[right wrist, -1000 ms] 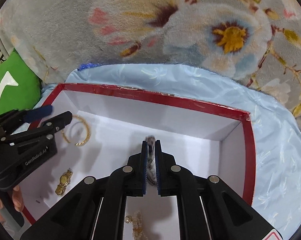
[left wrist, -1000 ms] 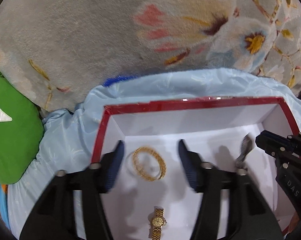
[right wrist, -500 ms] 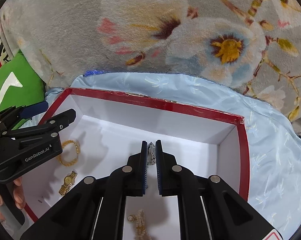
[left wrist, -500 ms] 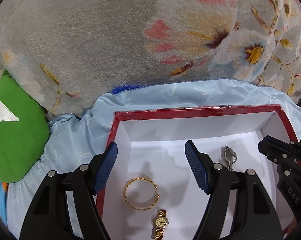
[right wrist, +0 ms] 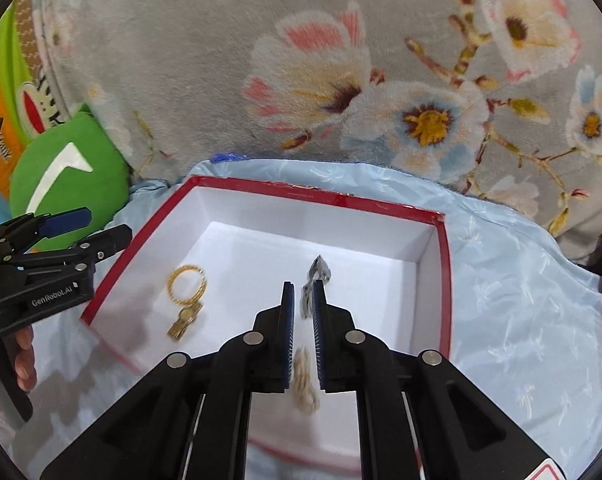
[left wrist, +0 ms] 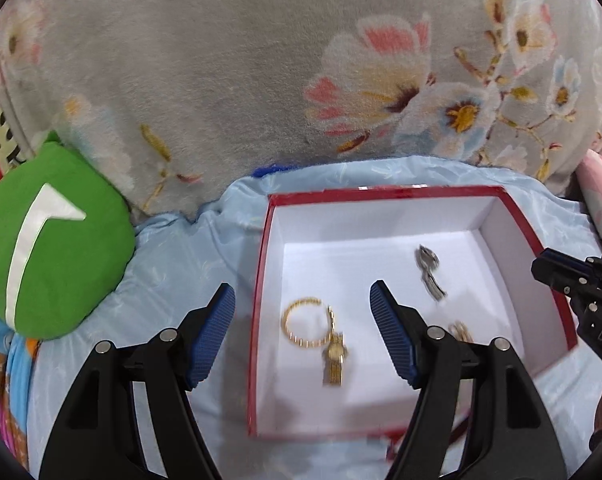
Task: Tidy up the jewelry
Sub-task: 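Move back to the table and grasp the black bead bracelet with the left tool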
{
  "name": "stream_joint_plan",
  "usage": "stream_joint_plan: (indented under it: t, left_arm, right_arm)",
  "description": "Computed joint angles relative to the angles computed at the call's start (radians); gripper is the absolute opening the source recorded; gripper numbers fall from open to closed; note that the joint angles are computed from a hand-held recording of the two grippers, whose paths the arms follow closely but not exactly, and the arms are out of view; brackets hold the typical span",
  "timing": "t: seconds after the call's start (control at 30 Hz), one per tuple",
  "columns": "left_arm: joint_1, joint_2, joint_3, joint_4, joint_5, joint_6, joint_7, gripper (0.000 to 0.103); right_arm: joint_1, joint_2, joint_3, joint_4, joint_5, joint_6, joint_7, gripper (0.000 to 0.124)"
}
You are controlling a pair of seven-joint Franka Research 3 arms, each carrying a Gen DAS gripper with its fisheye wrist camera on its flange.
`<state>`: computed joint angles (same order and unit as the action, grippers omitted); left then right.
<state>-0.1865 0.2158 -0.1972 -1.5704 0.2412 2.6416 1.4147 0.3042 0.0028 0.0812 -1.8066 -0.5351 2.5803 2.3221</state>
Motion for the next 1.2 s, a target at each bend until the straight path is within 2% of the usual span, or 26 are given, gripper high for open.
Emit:
stream_joint_plan:
  t: [0.07, 0.2, 0.3, 0.43, 0.53, 0.73, 0.8, 0.97, 1.2]
  left_arm:
    - [0.024, -0.080, -0.010, -0.104, -0.053, 0.023, 0.038, 0.068]
    - [0.039, -0.252, 0.000, -0.329, -0.142, 0.070, 0.114, 0.068]
    - [0.022, -0.354, 0.025, -0.472, -0.207, 0.082, 0.173, 0.068]
    - [0.002, -0.454, 0.046, -0.630, -0.210, 0.090, 0.173, 0.068]
    - [-0.048, -0.503, 0.089, -0.713, -0.300, 0.074, 0.211, 0.068]
    - [-0.109, -0.537, 0.118, -0.796, -0.423, 0.085, 0.248, 0.069]
    - [-0.126, -0.530, 0.120, -0.802, -0.451, 0.093, 0.258, 0.080]
    - [-0.123, -0.499, 0.068, -0.795, -0.387, 0.116, 0.237, 0.081]
    - [-0.175, -0.455, 0.058, -0.755, -0.404, 0.125, 0.285, 0.081]
  right_arm:
    - [0.004, -0.071, 0.013, -0.082, -0.019, 0.014, 0.033, 0.020]
    - [-0.008, -0.226, 0.067, -0.266, 0.016, 0.039, 0.058, 0.024]
    - [-0.025, -0.321, 0.124, -0.383, 0.033, 0.030, 0.080, 0.026]
    - [-0.039, -0.403, 0.186, -0.502, 0.095, 0.029, 0.103, 0.029]
    - [-0.042, -0.437, 0.221, -0.568, 0.147, 0.045, 0.122, 0.029]
    - [-0.063, -0.467, 0.290, -0.641, 0.190, 0.080, 0.189, 0.033]
    - [-0.066, -0.473, 0.299, -0.657, 0.199, 0.095, 0.211, 0.035]
    - [-0.068, -0.473, 0.300, -0.680, 0.226, 0.123, 0.222, 0.036]
    - [-0.099, -0.500, 0.311, -0.702, 0.222, 0.114, 0.255, 0.036]
